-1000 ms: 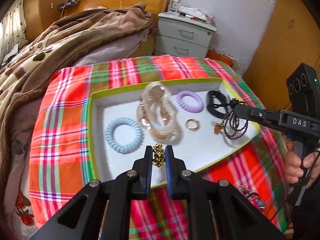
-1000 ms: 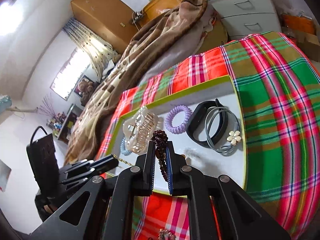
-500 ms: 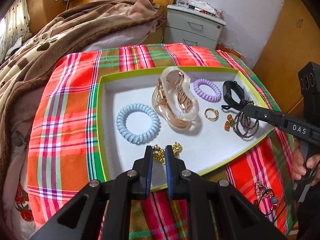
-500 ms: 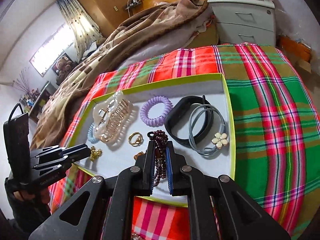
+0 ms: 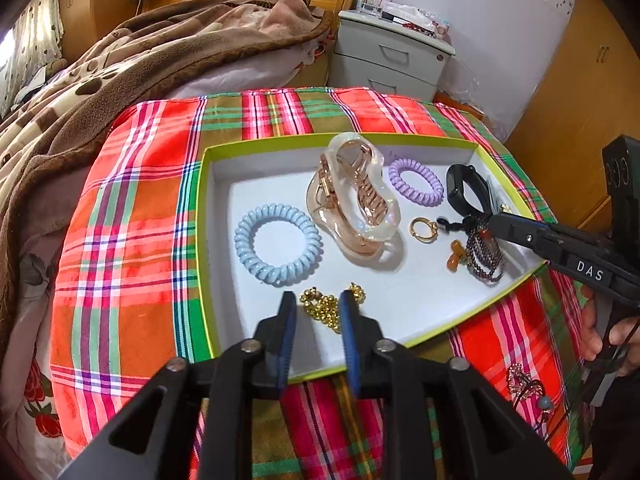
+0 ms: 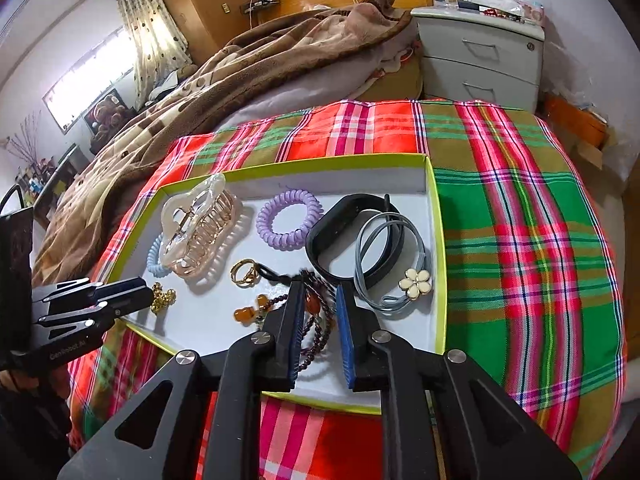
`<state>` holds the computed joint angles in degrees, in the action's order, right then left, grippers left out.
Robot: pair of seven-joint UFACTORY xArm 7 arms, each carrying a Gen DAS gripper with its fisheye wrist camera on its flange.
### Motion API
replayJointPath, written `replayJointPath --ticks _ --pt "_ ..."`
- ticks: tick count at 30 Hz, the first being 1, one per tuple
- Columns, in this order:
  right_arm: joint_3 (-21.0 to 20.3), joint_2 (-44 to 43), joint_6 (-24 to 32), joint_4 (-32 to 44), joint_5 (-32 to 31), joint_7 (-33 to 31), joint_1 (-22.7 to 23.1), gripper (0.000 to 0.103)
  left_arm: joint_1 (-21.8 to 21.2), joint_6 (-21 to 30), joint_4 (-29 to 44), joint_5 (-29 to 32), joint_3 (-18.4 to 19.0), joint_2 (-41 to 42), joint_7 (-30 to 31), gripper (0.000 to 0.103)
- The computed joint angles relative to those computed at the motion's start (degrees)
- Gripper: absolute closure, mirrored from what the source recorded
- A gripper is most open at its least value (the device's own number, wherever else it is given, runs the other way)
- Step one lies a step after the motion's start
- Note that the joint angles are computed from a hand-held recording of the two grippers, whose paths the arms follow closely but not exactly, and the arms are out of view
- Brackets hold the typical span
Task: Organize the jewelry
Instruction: 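Release the gold chain from the left gripper while the right releases the beaded bracelet in the box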
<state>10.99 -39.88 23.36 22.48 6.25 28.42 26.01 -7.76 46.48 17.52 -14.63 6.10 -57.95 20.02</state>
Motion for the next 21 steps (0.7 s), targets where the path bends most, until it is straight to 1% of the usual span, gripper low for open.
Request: replayJointPath --ticks 4,6,7,15,21 --pt "0.29 -1.55 0.27 -0.67 -0.06 1.06 -0.43 0.085 -0.02 0.49 -0.11 -0.18 -0.04 -0.72 -0.11 0.077" --pt "0.26 -2.13 0.3 -1.0 -0.09 1.44 -0.53 0.075 0.0 0.97 -0.2 -0.17 -0.02 -1.54 -0.12 0.075" --pt "0.1 -2.62 0.4 -1.25 0.0 1.51 -0.41 0.074 -0.08 1.27 -0.22 -0.26 0.09 -1.94 -0.08 0.072" --pt "0.41 -6.47 0.97 -2.8 0.26 2.86 0.17 0.073 -0.28 4.34 -0.72 -0.8 -0.05 -7.0 -0.89 0.07" --pt "0.86 -12.44 3.65 -4.87 0.74 4.81 1.36 0.073 -0.55 8.17 -1.49 -0.97 -0.39 -13.37 -2.0 0.068"
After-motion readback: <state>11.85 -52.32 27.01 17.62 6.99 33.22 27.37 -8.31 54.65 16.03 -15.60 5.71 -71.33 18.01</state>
